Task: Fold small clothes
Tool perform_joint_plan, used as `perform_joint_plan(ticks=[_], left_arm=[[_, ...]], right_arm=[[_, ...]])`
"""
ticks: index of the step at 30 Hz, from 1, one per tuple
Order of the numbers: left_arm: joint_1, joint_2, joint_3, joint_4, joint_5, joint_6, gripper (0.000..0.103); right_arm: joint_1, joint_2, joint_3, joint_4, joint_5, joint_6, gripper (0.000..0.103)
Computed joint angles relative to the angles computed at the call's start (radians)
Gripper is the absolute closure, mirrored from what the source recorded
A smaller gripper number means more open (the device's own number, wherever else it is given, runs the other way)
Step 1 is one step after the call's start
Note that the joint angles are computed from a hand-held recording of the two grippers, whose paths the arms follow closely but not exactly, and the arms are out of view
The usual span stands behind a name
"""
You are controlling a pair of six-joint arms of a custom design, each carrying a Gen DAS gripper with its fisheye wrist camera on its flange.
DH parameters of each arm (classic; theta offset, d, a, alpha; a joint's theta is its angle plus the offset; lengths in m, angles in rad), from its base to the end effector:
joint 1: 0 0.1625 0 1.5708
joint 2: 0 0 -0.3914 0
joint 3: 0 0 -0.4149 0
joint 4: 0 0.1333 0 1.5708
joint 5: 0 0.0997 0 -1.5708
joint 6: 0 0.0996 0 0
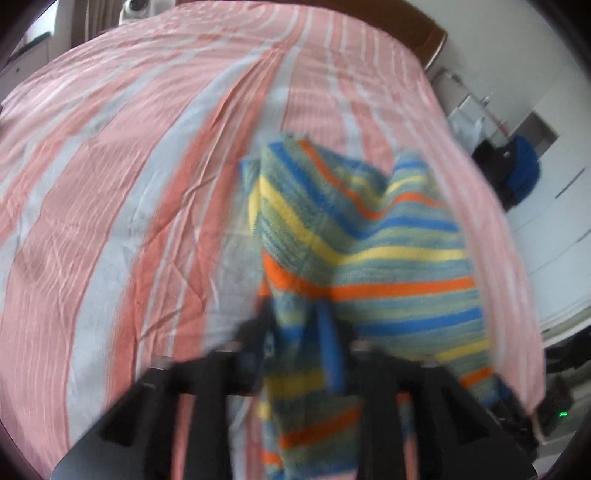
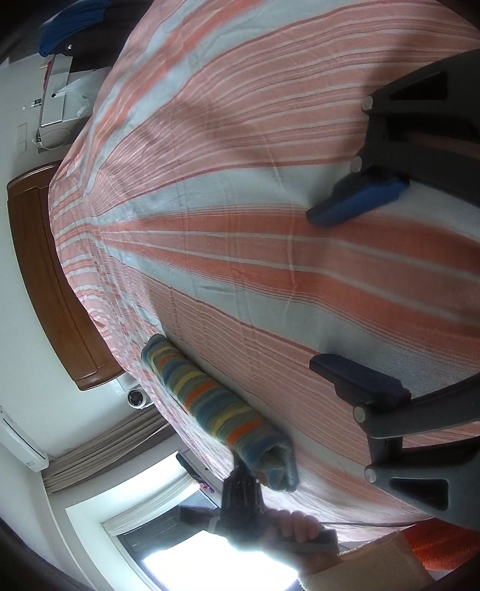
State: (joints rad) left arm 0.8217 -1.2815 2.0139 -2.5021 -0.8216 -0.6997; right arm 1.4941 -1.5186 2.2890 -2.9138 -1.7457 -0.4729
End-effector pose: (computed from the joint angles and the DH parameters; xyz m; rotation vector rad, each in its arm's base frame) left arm -0.2152 -0.5268 0.2084 -0.0374 2.5746 -0.8626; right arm 0.0808 -0.4627 0.2360 0.4690 -2.6952 0.7098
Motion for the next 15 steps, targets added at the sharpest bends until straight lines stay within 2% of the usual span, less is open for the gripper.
perform_joint_plan(ticks=[2,3,5,6,7,9,11,12,13,14,15], left_arm=[[-0.041,-0.036,0.053,-0.057,0.048,-0.006,0.022],[-0.055,-0.044,0.066,-0.052,0.068,-0.011,0.019],[-0.085,-0.037,0.076,0.083,0.128,-0.061,0.019],[-0.083,-0.023,0.072,0.167,0.143,-0.083,0.025],[-0.082,-0.015,0.079,0.209,0.151,-0.095,0.027],[-0.108,-0.023,0.132,0.168,0.195,-0.097,0.026],[-0.124,-0.048,0.179,0.106,0.198,-0.107,0.025],[-0.125,-0.049,0.193,0.069,0.199,-0.108,0.024],[-0.119,-0.047,0.200,0.035,0.201,-0.095,0.024],[-0.115,-0.042,0.205,0.008,0.201,-0.085,0.022],[-0.113,-0.039,0.217,-0.033,0.204,-0.067,0.021]], right_arm=[[0.004,0.007,-0.003,-0.004,-0.004,0.003,0.031],[0.005,0.008,-0.004,-0.004,-0.005,0.003,0.031],[0.004,0.007,-0.002,-0.005,-0.005,0.002,0.031],[0.005,0.007,-0.002,-0.005,-0.006,0.002,0.031],[0.006,0.008,-0.003,-0.005,-0.008,0.002,0.031],[0.023,0.015,-0.014,0.005,-0.041,0.011,0.032],[0.088,0.035,-0.045,0.037,-0.154,0.043,0.031],[0.128,0.038,-0.068,0.077,-0.161,0.070,0.031],[0.161,0.037,-0.086,0.106,-0.126,0.093,0.031],[0.180,0.042,-0.104,0.123,-0.058,0.078,0.031],[0.215,0.063,-0.129,0.129,-0.025,0.052,0.031]])
